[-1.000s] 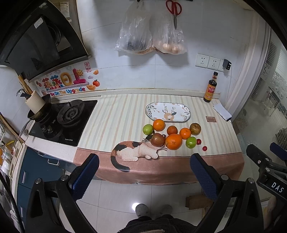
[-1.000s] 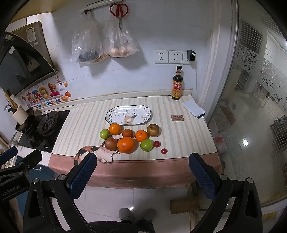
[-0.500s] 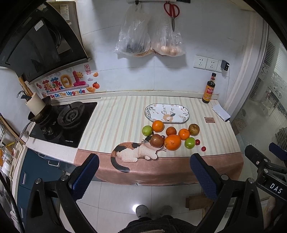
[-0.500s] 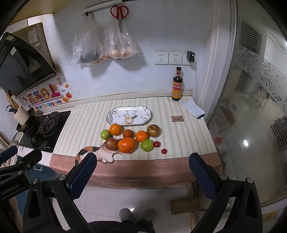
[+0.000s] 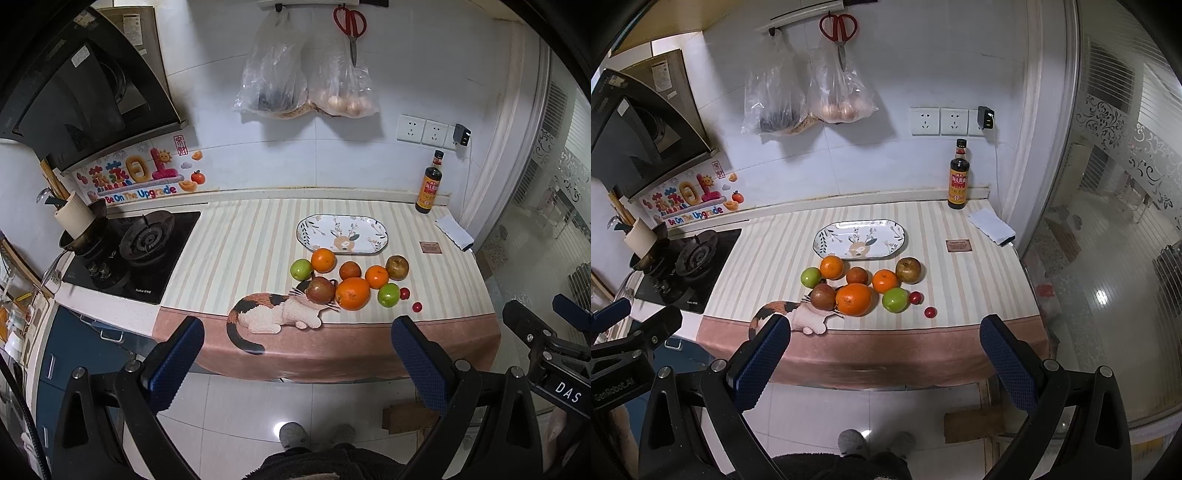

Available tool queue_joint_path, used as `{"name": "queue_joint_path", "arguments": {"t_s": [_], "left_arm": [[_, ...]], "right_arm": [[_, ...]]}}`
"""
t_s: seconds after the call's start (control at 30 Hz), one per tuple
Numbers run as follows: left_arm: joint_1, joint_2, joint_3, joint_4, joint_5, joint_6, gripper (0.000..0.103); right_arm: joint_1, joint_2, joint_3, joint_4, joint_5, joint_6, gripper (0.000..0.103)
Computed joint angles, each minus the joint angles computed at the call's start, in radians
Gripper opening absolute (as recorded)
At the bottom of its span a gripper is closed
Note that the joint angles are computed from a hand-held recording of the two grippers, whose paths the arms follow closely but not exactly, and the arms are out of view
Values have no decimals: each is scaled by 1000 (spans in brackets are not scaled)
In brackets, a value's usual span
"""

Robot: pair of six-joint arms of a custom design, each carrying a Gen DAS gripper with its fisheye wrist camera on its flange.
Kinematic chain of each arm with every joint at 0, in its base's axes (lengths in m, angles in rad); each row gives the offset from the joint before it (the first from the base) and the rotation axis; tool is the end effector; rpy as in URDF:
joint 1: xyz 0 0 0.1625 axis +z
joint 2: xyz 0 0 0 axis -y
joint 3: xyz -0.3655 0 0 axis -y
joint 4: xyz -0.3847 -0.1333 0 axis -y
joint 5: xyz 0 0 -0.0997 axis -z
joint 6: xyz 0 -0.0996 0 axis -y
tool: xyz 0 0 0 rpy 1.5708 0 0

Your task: Organize fruits

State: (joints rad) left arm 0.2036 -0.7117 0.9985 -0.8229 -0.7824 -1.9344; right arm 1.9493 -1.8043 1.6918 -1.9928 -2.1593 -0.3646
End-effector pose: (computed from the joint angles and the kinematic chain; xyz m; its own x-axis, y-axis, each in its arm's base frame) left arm -0.5819 -0.3284 0.1708 -0.6292 -0.3859 -0.6747 0.2470 0.7238 -0.6443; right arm 0.2298 -0.3667 0.5408 -0.7063 -0.3268 0.6279 -0.6099 0.7311 -0.3056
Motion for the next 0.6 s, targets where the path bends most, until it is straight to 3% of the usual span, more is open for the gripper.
{"name": "queue_joint_path", "arguments": {"t_s": [0.13, 0.33, 0.47, 0.6], "left_arm": [[0, 2, -2, 0, -2, -3, 103], [22, 80, -114, 134, 20, -91, 103], [75, 118, -159, 252, 30, -153, 103], [148, 87, -81, 206, 21, -114, 103]], "right_arm": [[-12, 3, -5, -4, 12, 1, 103], [-108, 42, -47, -7, 100, -1, 103], [-191, 116, -64, 4, 169, 17, 103], [-252, 216, -68, -2, 216, 54, 103]]}}
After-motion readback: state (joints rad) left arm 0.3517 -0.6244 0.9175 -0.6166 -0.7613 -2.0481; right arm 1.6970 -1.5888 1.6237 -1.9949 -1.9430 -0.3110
